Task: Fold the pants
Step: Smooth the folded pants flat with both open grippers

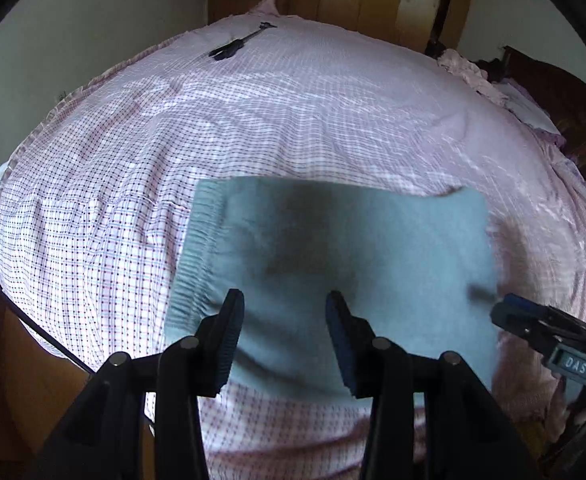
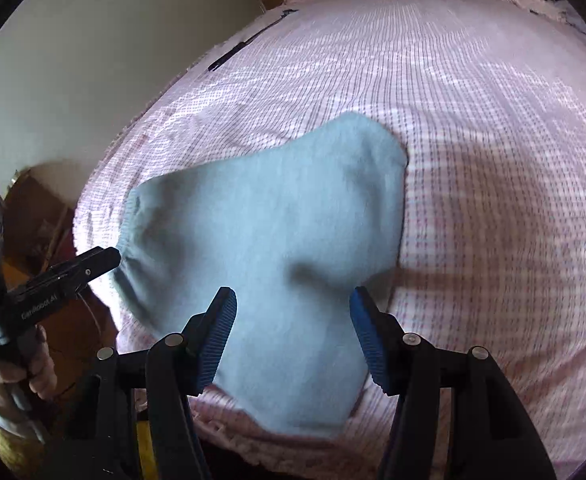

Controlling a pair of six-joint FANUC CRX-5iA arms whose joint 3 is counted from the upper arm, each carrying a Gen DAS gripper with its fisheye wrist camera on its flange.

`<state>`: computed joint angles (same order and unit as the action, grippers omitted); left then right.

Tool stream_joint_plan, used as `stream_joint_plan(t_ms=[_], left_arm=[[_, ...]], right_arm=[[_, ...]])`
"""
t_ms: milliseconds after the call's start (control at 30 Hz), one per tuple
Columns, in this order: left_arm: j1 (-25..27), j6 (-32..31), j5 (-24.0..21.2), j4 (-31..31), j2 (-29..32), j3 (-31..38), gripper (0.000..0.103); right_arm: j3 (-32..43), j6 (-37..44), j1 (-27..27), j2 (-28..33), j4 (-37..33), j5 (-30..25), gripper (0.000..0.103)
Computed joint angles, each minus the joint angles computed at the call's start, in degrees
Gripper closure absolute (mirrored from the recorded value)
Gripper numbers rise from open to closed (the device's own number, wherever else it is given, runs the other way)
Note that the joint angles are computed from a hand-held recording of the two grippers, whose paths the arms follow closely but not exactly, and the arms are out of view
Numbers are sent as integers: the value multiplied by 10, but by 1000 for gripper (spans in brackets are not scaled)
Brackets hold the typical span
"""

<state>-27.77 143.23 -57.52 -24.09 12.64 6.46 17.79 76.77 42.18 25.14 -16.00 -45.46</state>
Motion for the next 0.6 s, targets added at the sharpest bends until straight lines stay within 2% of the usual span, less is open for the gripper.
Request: stream_joint_plan(t_ms=[133, 467, 600], left_arm=[[-14, 8, -10, -15, -3, 2, 59], [3, 12, 14, 17, -15, -35, 59], [11, 15, 21, 33, -15, -55, 59]], right_arm=[[-5, -10, 7, -5, 16, -7, 50], [-24, -18, 4, -18, -3, -28, 50], [-13, -22, -1, -3, -13, -56, 50]])
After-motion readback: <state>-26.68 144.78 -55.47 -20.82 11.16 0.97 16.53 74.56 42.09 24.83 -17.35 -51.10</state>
